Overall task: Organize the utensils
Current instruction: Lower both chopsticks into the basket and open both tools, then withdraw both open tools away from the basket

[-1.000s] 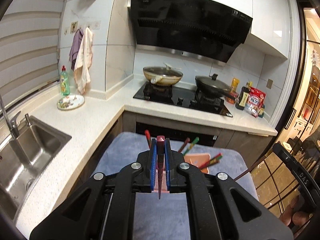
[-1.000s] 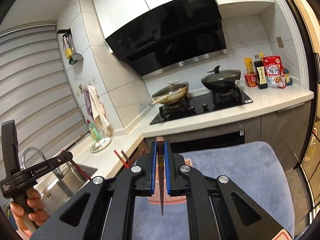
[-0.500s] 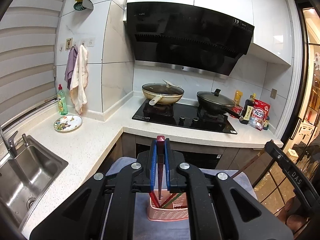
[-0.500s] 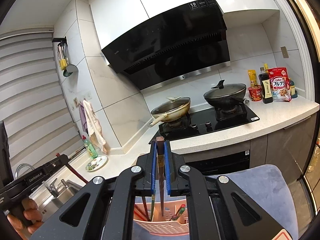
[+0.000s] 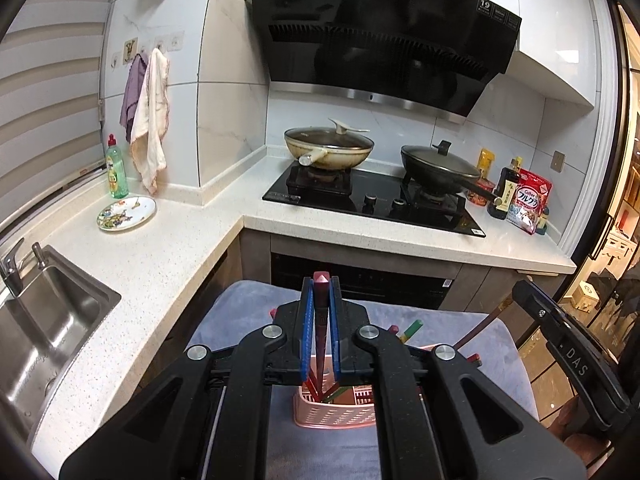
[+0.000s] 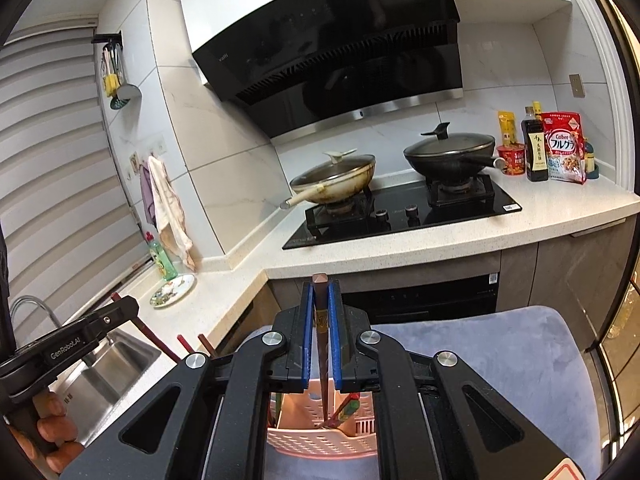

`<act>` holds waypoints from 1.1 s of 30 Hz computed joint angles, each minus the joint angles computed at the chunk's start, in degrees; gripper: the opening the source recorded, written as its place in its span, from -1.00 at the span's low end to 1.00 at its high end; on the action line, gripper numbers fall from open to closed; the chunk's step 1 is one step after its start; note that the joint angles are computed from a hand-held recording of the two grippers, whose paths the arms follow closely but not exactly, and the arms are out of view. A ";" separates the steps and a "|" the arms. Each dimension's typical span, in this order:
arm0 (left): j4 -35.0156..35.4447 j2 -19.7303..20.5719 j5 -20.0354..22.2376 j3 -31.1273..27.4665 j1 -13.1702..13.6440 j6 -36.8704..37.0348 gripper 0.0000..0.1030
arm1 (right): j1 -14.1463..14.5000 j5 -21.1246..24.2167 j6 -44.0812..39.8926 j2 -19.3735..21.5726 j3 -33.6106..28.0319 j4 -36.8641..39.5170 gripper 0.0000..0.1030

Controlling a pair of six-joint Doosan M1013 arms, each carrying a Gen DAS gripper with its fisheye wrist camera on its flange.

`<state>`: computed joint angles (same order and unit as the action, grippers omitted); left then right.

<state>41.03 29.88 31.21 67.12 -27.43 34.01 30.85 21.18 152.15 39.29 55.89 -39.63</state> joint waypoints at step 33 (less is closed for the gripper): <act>2.93 -1.67 4.39 4.52 -2.09 -1.96 -0.06 | 1.09 1.52 -10.15 -2.10 4.52 9.23 -0.50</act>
<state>43.96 28.21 35.61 71.65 -29.51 32.04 31.94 22.70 142.00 37.19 60.41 -30.40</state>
